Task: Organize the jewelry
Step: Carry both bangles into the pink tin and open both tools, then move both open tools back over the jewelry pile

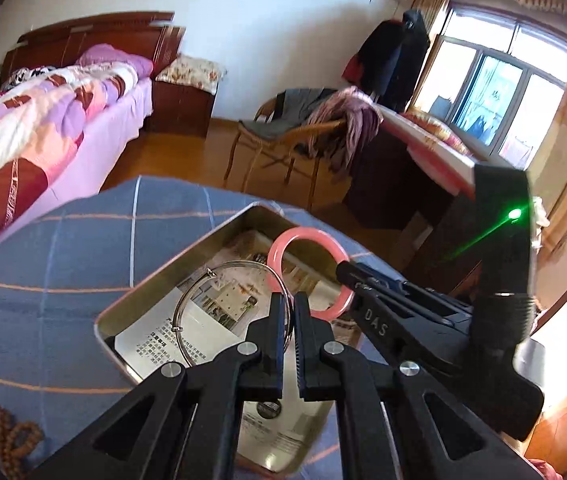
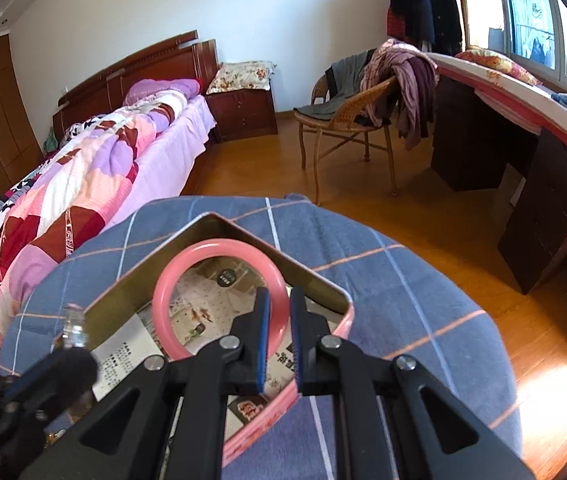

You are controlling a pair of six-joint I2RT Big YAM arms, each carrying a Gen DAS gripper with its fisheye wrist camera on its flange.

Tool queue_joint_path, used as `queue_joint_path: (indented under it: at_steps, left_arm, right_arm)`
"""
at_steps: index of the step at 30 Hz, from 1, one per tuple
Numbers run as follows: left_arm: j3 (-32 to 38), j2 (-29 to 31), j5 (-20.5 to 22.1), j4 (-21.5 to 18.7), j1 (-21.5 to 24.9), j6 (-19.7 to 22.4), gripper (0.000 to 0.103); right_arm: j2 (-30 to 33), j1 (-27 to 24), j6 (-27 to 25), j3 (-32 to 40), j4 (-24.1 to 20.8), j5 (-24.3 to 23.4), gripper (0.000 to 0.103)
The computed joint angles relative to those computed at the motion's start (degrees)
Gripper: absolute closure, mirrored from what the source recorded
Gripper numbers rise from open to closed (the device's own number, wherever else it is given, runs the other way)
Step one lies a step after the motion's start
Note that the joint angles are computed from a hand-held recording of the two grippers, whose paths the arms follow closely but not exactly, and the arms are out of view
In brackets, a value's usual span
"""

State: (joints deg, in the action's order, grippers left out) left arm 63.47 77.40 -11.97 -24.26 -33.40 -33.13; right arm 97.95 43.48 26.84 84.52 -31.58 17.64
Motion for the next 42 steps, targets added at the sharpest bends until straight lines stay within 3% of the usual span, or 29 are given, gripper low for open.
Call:
queue_joint_path:
  at_steps: [11,13,15,17,20,22,24,25,28,34,42]
  left_arm:
    - [3.8,5.1,-1.9,-7.6,-0.4,-1.4,0.1]
    - [5.1,5.9,-4.8,-10.4,-1.2,-1.3,0.099]
    - [6.0,6.5,-6.1,-11.9,-1.3,-1.4,0.098]
    - [6.3,6.1,-6.4,-13.0,-1.5,-1.7,0.098]
    - [6.3,4.5,-7.6,-14.8,-2.3,-2.3,0.095]
    - [5.8,2.8,-9.2,-15.9,-3.3,-3.1,0.076]
    - [4.8,1.2,-12.7,-16.2,-4.6,-4.1,0.034]
    - [4.3,0.2,-15.6,-16.5,-5.6,-4.8,0.028]
    - [3.5,-2.2,-21.5,-18.8,-8.2,-6.0,0.025]
    - [2.2,-5.3,-27.3,-26.3,-12.2,-11.4,0.025]
    - [-0.3,-7.5,-32.4,-34.4,-16.4,-19.3,0.025]
  right_arm:
    - [1.3,-0.8,-0.4,-0.1,1.3,-0.6,0.088]
    - [0.9,-1.0,0.3,-0.7,2.3,-1.6,0.078]
    - [0.0,-1.5,0.6,-1.4,3.8,-4.4,0.036]
    - [-2.3,-1.0,1.2,-3.5,6.6,-3.5,0.02]
    - [-5.9,0.5,0.8,-5.9,7.9,2.4,0.02]
    - [-8.3,0.8,1.8,-7.7,8.2,3.0,0.02]
    - [-10.8,1.1,3.4,-9.7,8.5,3.5,0.02]
    - [-12.3,1.4,4.3,-10.8,8.5,3.7,0.02]
    - [-14.9,2.6,5.7,-12.9,8.1,4.3,0.02]
    - [-16.1,5.4,6.7,-14.8,4.9,3.9,0.02]
    - [-18.6,8.7,7.0,-18.4,4.4,3.5,0.02]
